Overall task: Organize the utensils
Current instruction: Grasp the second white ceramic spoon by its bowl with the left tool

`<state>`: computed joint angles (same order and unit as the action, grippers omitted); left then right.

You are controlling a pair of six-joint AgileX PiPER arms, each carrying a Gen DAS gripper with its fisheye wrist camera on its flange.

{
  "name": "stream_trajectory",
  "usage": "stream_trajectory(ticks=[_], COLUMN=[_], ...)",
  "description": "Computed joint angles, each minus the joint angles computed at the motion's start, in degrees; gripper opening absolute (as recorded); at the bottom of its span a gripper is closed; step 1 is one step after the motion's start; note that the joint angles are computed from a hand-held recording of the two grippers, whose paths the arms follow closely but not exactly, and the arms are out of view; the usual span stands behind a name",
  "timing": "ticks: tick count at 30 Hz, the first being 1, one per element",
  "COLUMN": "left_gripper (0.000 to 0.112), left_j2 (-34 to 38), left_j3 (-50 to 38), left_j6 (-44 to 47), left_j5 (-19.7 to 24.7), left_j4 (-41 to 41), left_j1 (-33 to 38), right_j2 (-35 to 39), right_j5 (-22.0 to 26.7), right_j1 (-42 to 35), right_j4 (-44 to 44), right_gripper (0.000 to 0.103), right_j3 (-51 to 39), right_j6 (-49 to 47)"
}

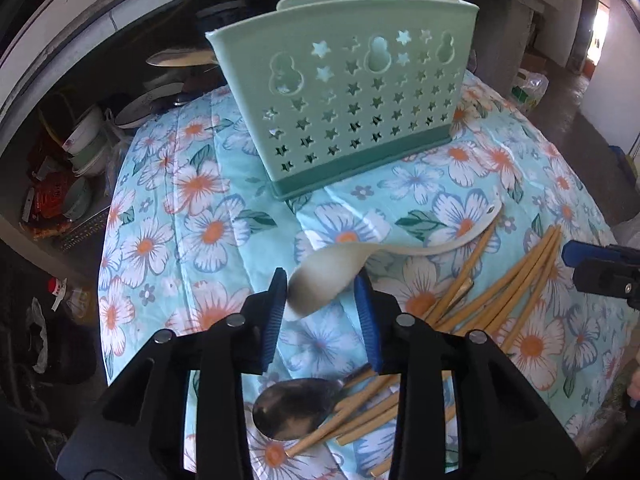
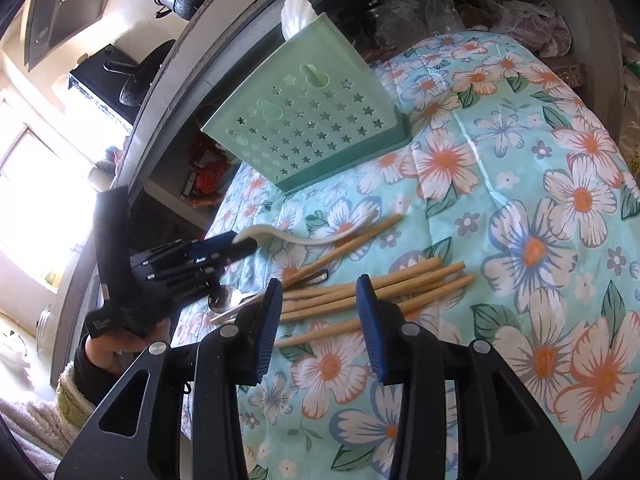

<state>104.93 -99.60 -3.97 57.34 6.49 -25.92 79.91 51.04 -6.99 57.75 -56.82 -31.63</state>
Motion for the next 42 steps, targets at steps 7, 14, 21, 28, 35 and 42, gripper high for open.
stream_trajectory(ticks=[7,14,21,28,35,42], left_gripper=[0.019,0.019,0.026,0.025,0.006,0.002], left_j2=[4.21,6.48,7.30,12.57,17.95,8.41], left_j3=[-6.31,-4.98,-2.08,-12.17,-22.07,-9.11], left_j6=[-0.23,1.73,0.73,-5.82,-10.52,-10.22], left_j5=[-0.62,0.97,1.25,4.73,8.42,0.22], left_j4=[-13.59,-31.19,-45.47,-38.15,-27.32,-25.04], left_j1=[8.42,16.42,21.80,18.28,14.82,14.18], right_j2=[0.92,0.78,0.61,0.75,0.82,-0.32], right_j5=[1.35,1.42,1.49,0.96,0.40,-1.17], right_j1=[-0.41,-0.39,0.55,2.15,3.29,5.54], right_j4=[1.83,2.76,3.01,3.20,3.84,2.66], right_gripper=[0.038,0.038,0.038,0.038,0.038,0.038], right_j3=[-0.27,-0.37,-0.17,0.01,1.21,1.97], right_j6=[-1.31,-1.86,-1.64,-1.36,-1.37,-1.31])
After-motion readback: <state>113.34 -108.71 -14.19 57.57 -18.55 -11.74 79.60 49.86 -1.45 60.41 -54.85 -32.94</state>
